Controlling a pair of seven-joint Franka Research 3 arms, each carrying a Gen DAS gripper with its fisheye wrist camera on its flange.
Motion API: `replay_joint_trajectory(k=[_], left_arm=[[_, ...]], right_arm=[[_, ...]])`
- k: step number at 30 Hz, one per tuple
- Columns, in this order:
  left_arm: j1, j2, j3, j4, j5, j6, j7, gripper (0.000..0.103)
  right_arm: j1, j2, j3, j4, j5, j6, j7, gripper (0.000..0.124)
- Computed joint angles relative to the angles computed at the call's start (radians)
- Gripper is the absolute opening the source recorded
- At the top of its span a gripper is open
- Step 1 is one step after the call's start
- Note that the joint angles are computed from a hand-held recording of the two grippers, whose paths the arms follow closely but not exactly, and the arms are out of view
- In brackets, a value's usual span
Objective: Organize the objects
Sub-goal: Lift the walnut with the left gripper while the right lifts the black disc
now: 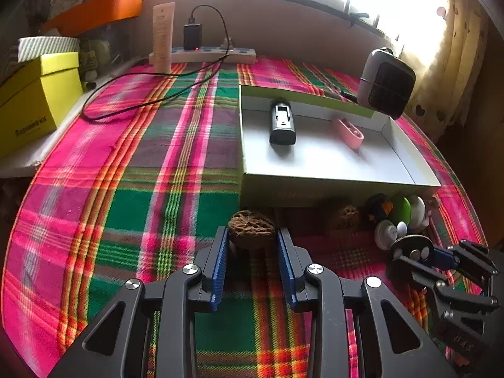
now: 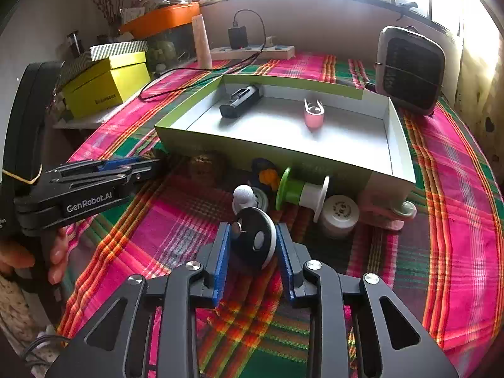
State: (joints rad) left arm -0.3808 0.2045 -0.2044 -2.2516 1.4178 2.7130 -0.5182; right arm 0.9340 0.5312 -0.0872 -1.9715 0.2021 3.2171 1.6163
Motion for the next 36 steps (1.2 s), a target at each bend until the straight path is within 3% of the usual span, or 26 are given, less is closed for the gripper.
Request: replay_joint_trajectory(k=[12,19,21,23,28,33,36], left_arm=[[0.001,-0.031,-0.012,-0.042,0.021,0.013,-0.017,0.028],[0.0,-0.029,-0.016,-0.04,0.034,0.02,-0.006,0.029],[0.002,-0.029,-0.015,-0.04,0.038,0.025,-0.004,0.032],[0.002,-0.026,-0.016,-0.036,0.026,0.015,0.005,0.043],[-0.001,-0.019,-0.013,-0.025,0.001,-0.008,0.03,0.044],[-0.002,-0.018,-0.011,-0.025,0.005,-0.007,0.023,0.042],[-0.004,-0.017,-0.012,-0.024,-0.008,-0.015,0.038,0.028]], right_arm=[[-0.082,-0.01,0.105,-0.018,0.02,0.022,-0.053,0.029],[-0.075,-0.009,0.103,-0.016,0.034,0.019,-0.063,0.029],[-0.073,-0.009,0.101,-0.015,0.035,0.016,-0.064,0.029],[-0.075,-0.008,0.103,-0.014,0.037,0.013,-0.065,0.029],[-0.076,-0.01,0.103,-0.016,0.037,0.013,-0.065,0.029],[-0.077,-0.01,0.104,-0.016,0.037,0.013,-0.065,0.029],[-0.076,-0.009,0.103,-0.015,0.037,0.013,-0.064,0.029]])
